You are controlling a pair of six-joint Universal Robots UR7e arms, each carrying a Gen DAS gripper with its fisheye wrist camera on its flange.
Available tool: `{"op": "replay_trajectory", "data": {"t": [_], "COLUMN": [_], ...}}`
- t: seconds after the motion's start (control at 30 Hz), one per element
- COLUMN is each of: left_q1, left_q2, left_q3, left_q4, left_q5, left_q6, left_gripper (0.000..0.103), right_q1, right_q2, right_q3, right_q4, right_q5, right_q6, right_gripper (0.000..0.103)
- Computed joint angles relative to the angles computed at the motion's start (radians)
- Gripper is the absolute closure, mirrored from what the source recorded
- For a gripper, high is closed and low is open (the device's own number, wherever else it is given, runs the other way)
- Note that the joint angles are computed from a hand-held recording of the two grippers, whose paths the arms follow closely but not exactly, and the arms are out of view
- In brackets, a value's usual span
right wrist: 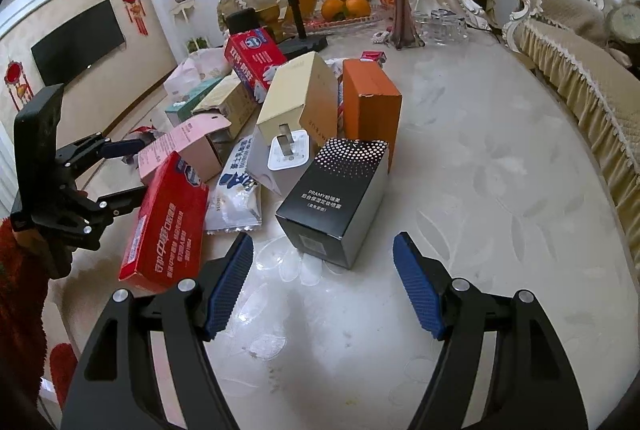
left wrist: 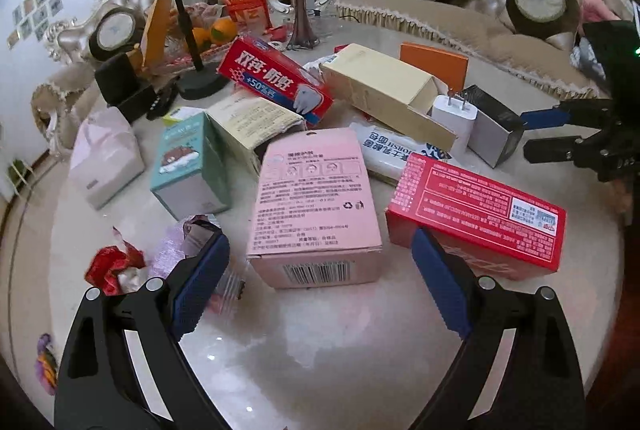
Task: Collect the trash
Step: 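Move both tools back over the table toward the remaining boxes, then grasp the black PRAMY box with the right tool while the left tool grasps the pink box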
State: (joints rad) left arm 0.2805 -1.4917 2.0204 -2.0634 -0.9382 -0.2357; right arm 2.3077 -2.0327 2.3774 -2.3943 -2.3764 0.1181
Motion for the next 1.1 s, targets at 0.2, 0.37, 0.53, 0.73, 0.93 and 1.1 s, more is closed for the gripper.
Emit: {"op": "replay_trajectory", "data": {"t": [0.2, 0.37, 0.53, 0.73, 0.93, 1.1], "left_q1": [0.005, 0.017, 0.022, 0.032, 0.021, -0.043], "left_q2": [0.063, 0.112, 0.138, 0.142, 0.116, 0.027], "left_q3": [-0.029, -0.061, -0.079, -0.091, -0.074, -0.027], "left_q4": [0.059, 0.089, 0.119, 0.12, 0.134, 0.151], "left_q5": [0.048, 0.09, 0.09, 0.05, 0.029, 0.068], "left_q6": [0.0, -0.08, -0.132, -0.21, -0.311, -0.436], "left_gripper": [0.013, 0.013, 0.013, 0.032, 0.038, 0.039], "right_q1": [-0.026, -0.04, -0.042, -0.068, -0.051, -0.017], "right_q2": [0.01, 0.028, 0.068, 0.132, 0.095, 0.0], "right_q3": [-0.001, -0.019, -0.051, -0.074, -0.06, -0.04], "right_q4": [-0.006, 0.028, 0.036, 0.068, 0.092, 0.118], "right_q5": [0.011, 0.006, -0.005, -0.078, -0.094, -0.056], "right_q6": [-0.009, 0.01, 0.065, 0.142, 0.143, 0.173], "right_gripper": [0.034, 0.034, 0.034, 0.035, 0.063, 0.063]}}
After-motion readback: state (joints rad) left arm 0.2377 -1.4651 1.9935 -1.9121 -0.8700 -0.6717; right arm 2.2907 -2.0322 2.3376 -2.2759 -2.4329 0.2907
